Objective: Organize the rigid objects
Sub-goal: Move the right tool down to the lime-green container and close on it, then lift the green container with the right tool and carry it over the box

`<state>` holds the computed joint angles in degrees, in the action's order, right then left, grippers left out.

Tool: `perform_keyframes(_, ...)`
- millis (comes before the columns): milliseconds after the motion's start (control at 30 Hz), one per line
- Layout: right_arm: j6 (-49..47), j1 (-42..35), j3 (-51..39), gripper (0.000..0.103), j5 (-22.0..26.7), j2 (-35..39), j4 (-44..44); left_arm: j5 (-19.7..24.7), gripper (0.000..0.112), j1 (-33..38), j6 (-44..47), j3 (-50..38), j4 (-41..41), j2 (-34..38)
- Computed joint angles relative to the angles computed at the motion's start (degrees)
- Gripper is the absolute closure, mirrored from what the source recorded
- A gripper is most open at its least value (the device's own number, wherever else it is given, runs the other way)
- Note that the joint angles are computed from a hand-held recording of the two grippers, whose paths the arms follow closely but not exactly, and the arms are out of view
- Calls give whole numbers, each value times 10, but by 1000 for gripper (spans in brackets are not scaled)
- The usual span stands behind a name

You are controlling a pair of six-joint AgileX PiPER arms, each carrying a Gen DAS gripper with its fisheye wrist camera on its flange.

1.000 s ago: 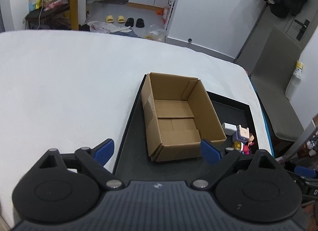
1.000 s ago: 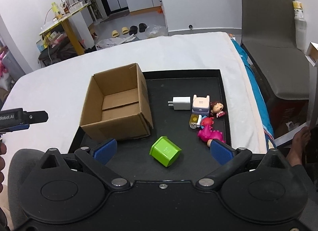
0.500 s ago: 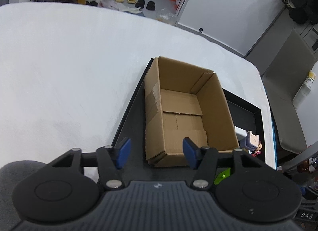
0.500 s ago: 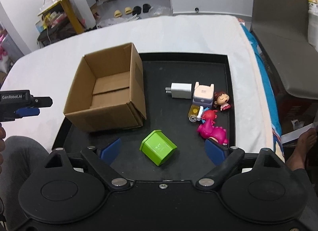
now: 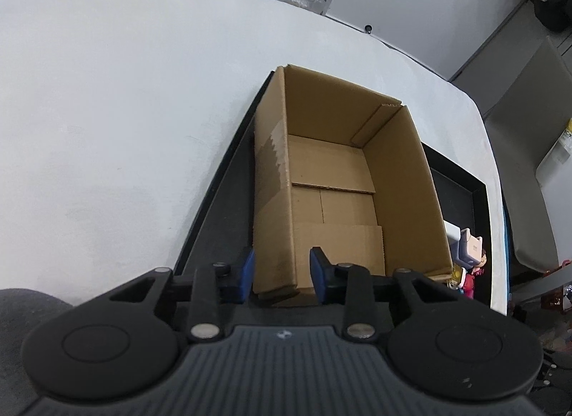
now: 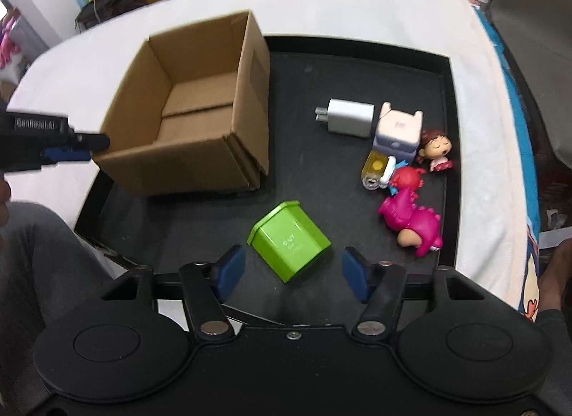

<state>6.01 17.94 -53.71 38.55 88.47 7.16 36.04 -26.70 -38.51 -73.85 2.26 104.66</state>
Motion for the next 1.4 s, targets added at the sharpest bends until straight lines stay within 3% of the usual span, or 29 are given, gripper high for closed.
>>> perform_keyframes(67, -8, 6, -3, 45, 0, 6, -3, 3, 81, -1, -1, -7, 0, 9)
perform_keyframes(233, 7, 23, -27, 49, 8, 32, -40, -3, 98, 2, 0, -10, -3, 28)
perform_keyframes(600, 7, 90, -60, 48, 30, 78, -146, -16, 101, 7, 6, 10, 24, 21)
perform_keyframes(800, -1, 112, -79, 46, 44, 96, -154, -22, 101, 15, 37, 31, 11, 5)
perform_keyframes(1067, 57, 158, -89, 43, 61, 132, -249, -33, 101, 24, 31, 58, 27, -14)
perform_keyframes(1167, 89, 168, -86, 52, 63, 149, -290, -41, 101, 32, 48, 65, 14, -18)
perform_keyframes(1400, 127, 155, -74, 54, 54, 122, -278, -91, 100, 50, 106, 95, -28, -26)
